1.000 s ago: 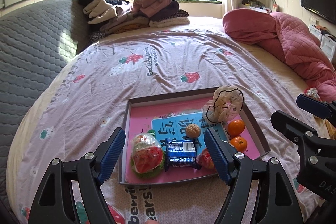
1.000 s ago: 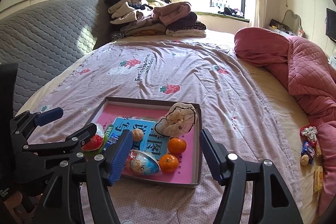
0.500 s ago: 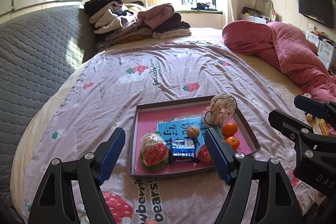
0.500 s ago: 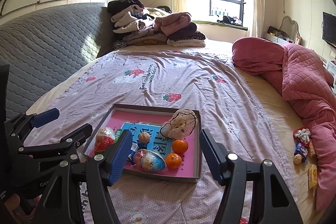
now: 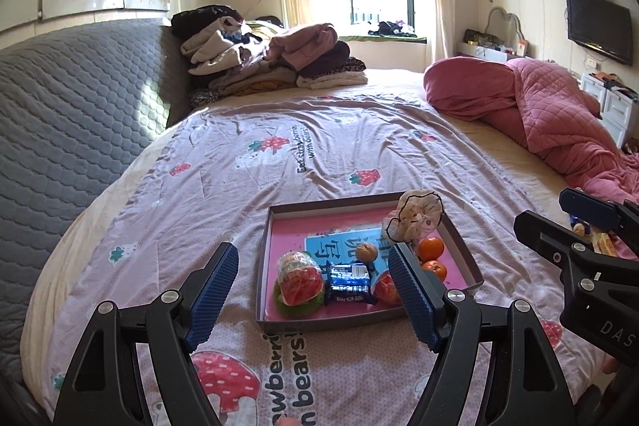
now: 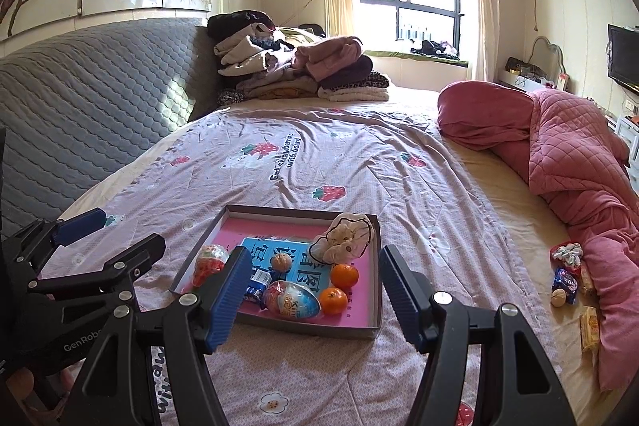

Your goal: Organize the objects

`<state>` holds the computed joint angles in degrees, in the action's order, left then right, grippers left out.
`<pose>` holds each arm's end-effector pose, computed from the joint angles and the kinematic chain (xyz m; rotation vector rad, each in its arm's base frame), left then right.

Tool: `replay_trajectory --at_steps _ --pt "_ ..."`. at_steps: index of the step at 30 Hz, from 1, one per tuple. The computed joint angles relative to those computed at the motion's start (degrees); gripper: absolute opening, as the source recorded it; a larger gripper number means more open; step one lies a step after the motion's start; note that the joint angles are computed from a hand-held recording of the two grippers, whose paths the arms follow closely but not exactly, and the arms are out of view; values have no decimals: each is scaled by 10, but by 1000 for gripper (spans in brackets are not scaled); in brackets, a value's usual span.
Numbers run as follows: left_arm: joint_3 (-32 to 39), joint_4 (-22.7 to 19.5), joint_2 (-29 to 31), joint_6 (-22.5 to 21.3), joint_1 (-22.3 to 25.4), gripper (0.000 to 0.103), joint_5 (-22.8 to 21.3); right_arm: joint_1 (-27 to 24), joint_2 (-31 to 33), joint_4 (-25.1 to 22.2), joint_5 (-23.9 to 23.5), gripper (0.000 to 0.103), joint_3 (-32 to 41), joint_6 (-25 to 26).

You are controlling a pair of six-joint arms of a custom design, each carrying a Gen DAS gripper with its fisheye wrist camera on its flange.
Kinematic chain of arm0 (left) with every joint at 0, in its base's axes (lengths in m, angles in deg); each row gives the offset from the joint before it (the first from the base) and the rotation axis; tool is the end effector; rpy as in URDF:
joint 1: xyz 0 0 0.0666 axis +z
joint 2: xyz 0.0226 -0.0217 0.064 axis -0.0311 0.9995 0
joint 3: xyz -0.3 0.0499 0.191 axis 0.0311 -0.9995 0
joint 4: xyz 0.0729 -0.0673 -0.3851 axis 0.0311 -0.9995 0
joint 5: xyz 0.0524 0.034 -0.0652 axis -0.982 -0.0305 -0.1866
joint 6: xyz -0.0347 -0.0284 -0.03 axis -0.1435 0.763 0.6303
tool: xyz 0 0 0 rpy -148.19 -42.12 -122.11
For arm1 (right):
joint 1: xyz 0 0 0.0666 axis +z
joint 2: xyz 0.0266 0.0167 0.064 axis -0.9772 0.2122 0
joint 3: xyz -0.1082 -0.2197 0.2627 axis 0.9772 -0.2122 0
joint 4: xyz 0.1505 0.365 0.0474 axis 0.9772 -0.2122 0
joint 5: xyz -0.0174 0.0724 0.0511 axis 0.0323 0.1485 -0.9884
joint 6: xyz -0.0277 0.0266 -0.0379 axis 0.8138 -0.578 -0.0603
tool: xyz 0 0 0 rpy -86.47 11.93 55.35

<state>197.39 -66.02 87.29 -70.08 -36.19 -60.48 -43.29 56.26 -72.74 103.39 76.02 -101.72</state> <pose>0.5190 -0.3481 0.5734 0.4794 2.1252 -0.1805 0.4506 0.2827 0.5784 0.2491 2.1512 -0.1030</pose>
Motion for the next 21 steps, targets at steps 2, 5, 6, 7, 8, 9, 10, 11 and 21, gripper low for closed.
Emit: replay_trajectory --at_steps 2,5,6,7,8,9,10,11,21 --pt "-28 15 -17 1 0 79 -2 2 -6 5 3 66 -10 -1" --pt "-75 41 -46 9 1 79 -2 7 -17 12 11 66 -26 -6" --pt "-91 50 -56 12 2 79 -1 8 -20 13 11 66 -31 -9" --pt "-103 57 -64 14 2 79 -2 10 -24 17 11 66 -39 -12" --pt "-112 63 -69 16 3 79 -4 11 -28 19 12 66 -45 -14" --pt "-120 67 -73 17 3 79 -3 12 -31 21 15 66 -51 -16" --pt "-130 70 -78 18 4 79 -3 15 -34 24 20 66 -59 -18" --pt "-139 72 -82 18 5 79 -2 16 -37 27 21 66 -66 -20" --pt "-231 122 -116 23 13 79 -5 22 -57 62 24 66 -128 -29"
